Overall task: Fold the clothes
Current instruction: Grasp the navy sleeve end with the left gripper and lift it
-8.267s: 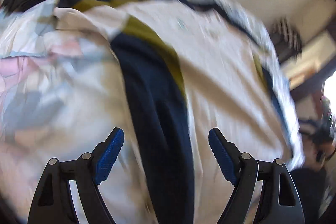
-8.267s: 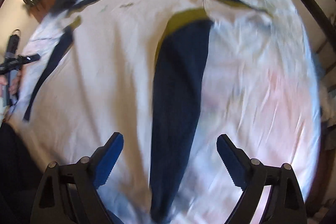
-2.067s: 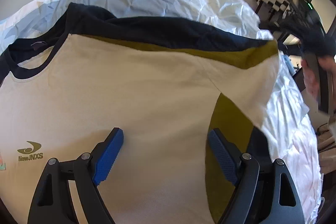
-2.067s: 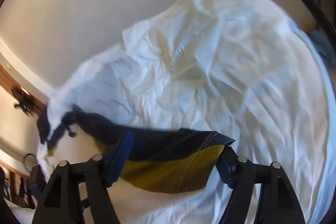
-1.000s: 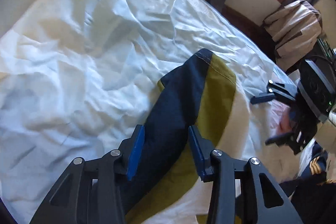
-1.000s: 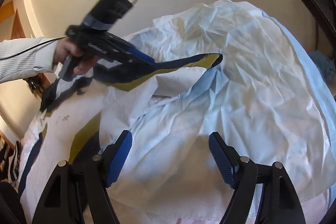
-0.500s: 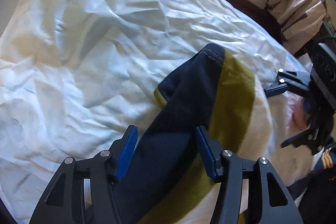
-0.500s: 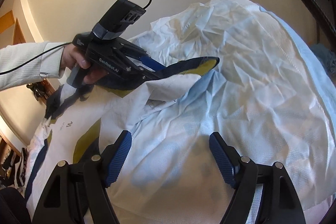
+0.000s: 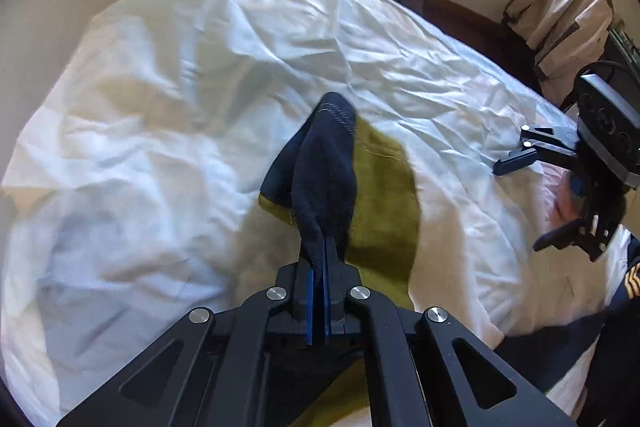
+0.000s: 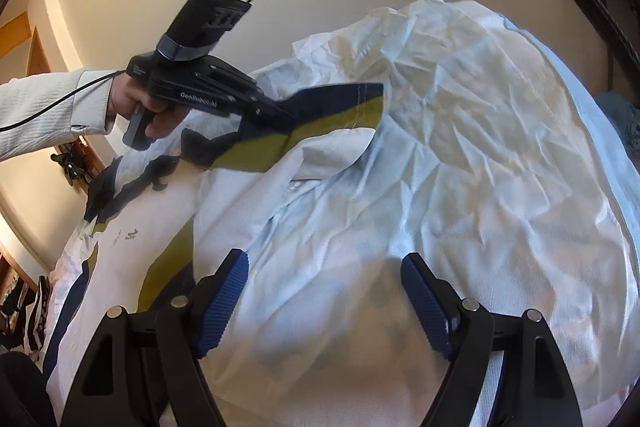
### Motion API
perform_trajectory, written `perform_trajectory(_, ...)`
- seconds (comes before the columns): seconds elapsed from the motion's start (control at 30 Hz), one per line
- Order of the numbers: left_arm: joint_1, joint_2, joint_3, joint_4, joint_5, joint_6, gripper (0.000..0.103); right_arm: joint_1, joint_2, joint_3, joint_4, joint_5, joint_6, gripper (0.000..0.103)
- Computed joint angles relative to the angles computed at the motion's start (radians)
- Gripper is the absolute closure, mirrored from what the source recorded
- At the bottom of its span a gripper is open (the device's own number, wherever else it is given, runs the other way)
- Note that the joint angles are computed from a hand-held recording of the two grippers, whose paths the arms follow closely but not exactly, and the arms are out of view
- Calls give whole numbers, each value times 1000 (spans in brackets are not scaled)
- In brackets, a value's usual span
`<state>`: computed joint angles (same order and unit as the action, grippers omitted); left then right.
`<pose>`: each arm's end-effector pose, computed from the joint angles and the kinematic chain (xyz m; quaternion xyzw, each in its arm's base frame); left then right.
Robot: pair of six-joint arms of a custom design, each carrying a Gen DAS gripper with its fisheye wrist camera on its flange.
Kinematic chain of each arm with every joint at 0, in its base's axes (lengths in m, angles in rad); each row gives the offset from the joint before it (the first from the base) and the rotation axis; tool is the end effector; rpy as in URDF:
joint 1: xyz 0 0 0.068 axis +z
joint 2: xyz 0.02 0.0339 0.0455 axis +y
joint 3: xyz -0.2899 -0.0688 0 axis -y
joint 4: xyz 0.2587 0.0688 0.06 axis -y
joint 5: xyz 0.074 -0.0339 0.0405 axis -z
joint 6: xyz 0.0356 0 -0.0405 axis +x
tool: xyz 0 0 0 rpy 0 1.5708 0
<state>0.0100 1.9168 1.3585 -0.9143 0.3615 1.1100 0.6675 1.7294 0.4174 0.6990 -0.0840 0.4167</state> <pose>0.3801 -0.0088 0.1933 0.5211 0.8330 -0.1265 0.1363 0.2177 0.1754 0.1020 -0.1301 0.8773 0.2695 0.3752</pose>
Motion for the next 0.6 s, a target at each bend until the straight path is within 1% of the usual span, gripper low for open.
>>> perform_trajectory(0.03,17,9,42,-49,35,17,100,2,-3,10,-10,0,-10,20)
perform_trajectory(0.07,33,39,124,-126,92,43,100,5,-6,21,-18,-3,-25,20)
perform_trajectory(0.1,60,40,159,-192,138,85,100,9,-9,32,-23,2,-48,19)
perform_trajectory(0.13,92,21,158,-253,186,149,100,14,-12,40,-25,15,-81,19)
perform_trajectory(0.17,120,4,149,-290,217,199,100,17,-13,48,-21,31,-115,19)
perform_trajectory(0.2,128,-13,112,-236,196,194,100,9,-7,64,-24,37,-157,19)
perform_trajectory(0.23,133,-16,86,-188,142,182,100,-7,4,91,-47,28,-206,19)
perform_trajectory(0.27,141,-9,79,-176,100,184,100,-23,15,118,-69,20,-254,19)
perform_trajectory(0.33,182,-17,78,-202,138,221,100,-70,37,176,-130,-52,-352,23)
perform_trajectory(0.4,219,-60,50,-199,178,267,100,-94,51,232,-187,-108,-453,27)
perform_trajectory(0.43,235,-78,32,-182,181,293,100,-101,56,260,-213,-129,-504,31)
perform_trajectory(0.47,248,-96,6,-158,164,315,100,-107,63,289,-242,-149,-555,34)
perform_trajectory(0.5,270,-97,13,-169,155,354,100,-113,70,320,-271,-169,-605,36)
perform_trajectory(0.53,293,-98,20,-184,149,397,100,-114,82,352,-294,-187,-642,37)
perform_trajectory(0.57,313,-108,19,-215,156,452,100,-110,97,380,-307,-205,-657,38)
perform_trajectory(0.6,332,-127,1,-241,168,511,100,-106,110,401,-316,-223,-669,45)
